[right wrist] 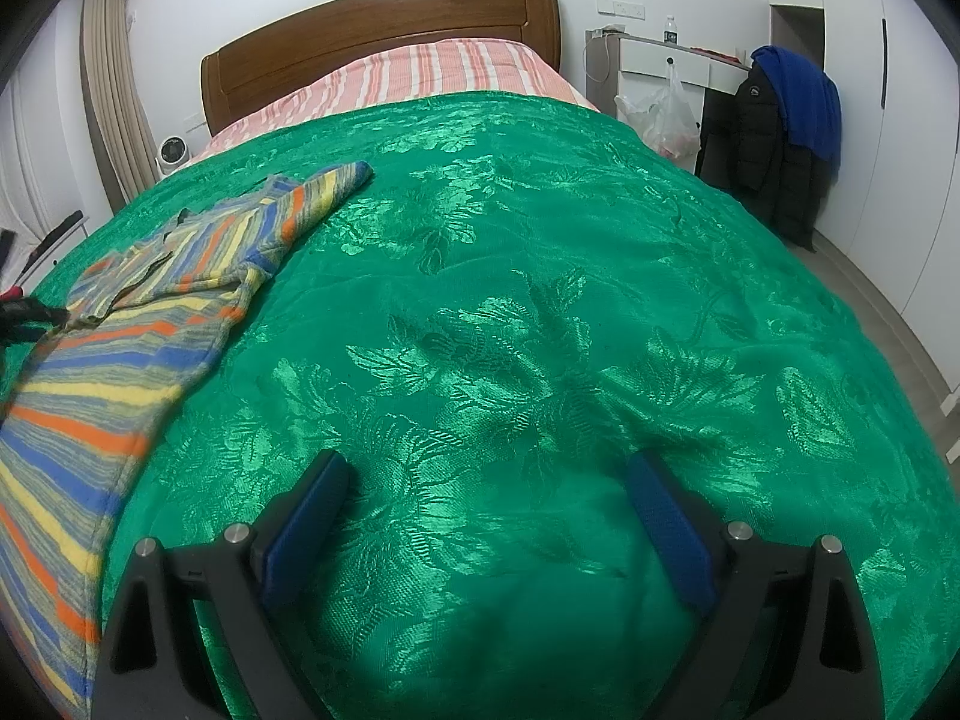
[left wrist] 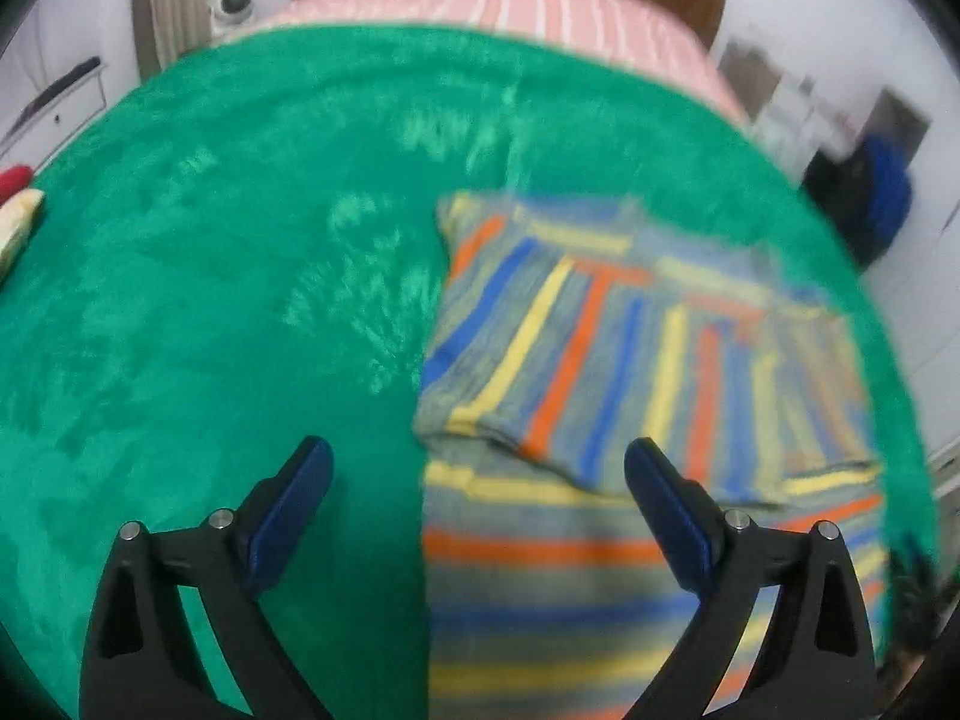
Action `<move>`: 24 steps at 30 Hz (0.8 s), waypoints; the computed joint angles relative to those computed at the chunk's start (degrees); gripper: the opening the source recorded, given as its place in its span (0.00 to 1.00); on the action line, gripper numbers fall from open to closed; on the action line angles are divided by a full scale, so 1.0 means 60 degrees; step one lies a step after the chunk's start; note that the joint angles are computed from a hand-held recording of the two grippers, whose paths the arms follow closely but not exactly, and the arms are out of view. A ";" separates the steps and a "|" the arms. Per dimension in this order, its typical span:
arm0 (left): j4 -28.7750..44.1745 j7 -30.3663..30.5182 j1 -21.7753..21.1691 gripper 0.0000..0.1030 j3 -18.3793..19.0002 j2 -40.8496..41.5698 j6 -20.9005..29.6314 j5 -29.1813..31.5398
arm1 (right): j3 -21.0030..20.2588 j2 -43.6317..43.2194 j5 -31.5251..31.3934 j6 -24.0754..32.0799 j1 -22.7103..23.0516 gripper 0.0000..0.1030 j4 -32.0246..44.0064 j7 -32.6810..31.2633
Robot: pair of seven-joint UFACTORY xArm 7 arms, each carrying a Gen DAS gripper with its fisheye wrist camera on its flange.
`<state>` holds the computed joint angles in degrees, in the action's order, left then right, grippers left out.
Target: Fold small clothes
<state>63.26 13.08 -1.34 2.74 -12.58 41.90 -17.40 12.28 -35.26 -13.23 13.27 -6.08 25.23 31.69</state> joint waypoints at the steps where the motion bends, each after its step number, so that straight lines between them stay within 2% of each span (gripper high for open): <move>1: -0.0212 0.0310 0.0014 0.96 0.0133 -0.0427 0.0072 -0.0125 | -0.0009 -0.0004 0.0002 -0.0022 0.0006 0.91 -0.0010 0.0003; 3: -0.0724 0.0766 0.0078 0.99 0.0340 -0.1152 0.0095 -0.0117 | -0.0030 0.0005 0.0017 -0.0086 0.0020 0.91 -0.0025 0.0005; 6: -0.1766 0.1018 0.0460 0.99 0.0549 -0.2069 -0.0332 0.0414 | -0.0028 0.0002 0.0025 -0.0099 0.0010 0.91 -0.0034 -0.0003; 9: -0.2357 0.0760 0.0845 0.99 0.0696 -0.2063 -0.0696 0.0804 | -0.0040 0.0001 0.0035 -0.0092 0.0016 0.91 -0.0035 -0.0022; 13: -0.2814 0.0645 0.0916 0.99 0.1058 -0.1637 -0.0841 0.0426 | -0.0033 -0.0001 0.0045 -0.0051 0.0029 0.91 -0.0028 -0.0022; 14: -0.3054 0.0899 0.0856 1.00 0.1133 -0.1612 -0.1141 0.0272 | -0.0047 0.0004 0.0052 -0.0042 0.0043 0.91 -0.0022 -0.0034; 16: -0.3806 0.1358 0.0800 1.00 0.1021 -0.1934 -0.2337 0.0271 | -0.0103 0.0016 0.0089 -0.0075 0.0093 0.91 -0.0032 -0.0068; 18: -0.4065 0.1309 0.0805 1.00 0.0919 -0.1999 -0.2847 0.0375 | -0.0185 0.0039 0.0146 -0.0134 0.0156 0.92 -0.0048 -0.0130; 24: -0.4075 0.1406 0.0675 1.00 0.1101 -0.2100 -0.2789 0.0323 | -0.0173 0.0068 0.0210 -0.0179 0.0136 0.92 -0.0048 -0.0190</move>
